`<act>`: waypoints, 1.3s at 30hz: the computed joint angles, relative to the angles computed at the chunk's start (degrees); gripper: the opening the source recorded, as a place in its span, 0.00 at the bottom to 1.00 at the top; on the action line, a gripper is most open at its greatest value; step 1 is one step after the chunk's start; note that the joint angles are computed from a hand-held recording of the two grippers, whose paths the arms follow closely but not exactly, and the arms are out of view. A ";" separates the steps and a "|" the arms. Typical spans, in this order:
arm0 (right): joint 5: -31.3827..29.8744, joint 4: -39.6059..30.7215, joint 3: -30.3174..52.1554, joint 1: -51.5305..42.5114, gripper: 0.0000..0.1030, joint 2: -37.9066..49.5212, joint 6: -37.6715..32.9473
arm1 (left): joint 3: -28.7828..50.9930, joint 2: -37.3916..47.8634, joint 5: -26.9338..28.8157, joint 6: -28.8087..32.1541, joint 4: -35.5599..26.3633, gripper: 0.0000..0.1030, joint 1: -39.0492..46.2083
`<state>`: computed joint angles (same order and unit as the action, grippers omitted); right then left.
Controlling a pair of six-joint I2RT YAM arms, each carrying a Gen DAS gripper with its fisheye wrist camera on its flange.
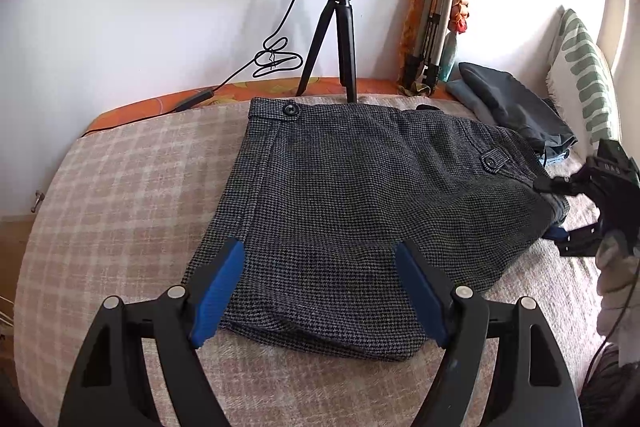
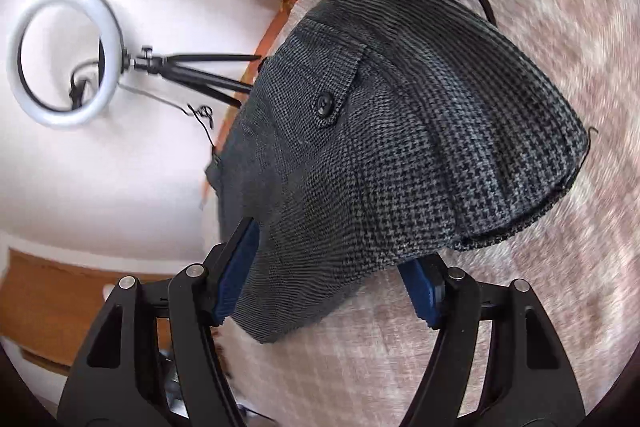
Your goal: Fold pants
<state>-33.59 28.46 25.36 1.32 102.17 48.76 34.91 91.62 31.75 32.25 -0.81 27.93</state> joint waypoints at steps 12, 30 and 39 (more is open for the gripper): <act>5.88 1.59 -1.96 0.58 0.24 -4.61 5.51 | 1.11 3.47 -2.24 -0.64 1.73 0.74 -2.43; 45.72 -37.81 34.21 35.67 0.17 -1.94 -26.09 | 8.22 6.71 2.23 -0.85 -1.68 0.74 8.08; 52.75 -50.28 58.01 47.68 0.15 21.31 -38.96 | 13.67 10.66 3.66 -2.20 -1.41 0.74 15.41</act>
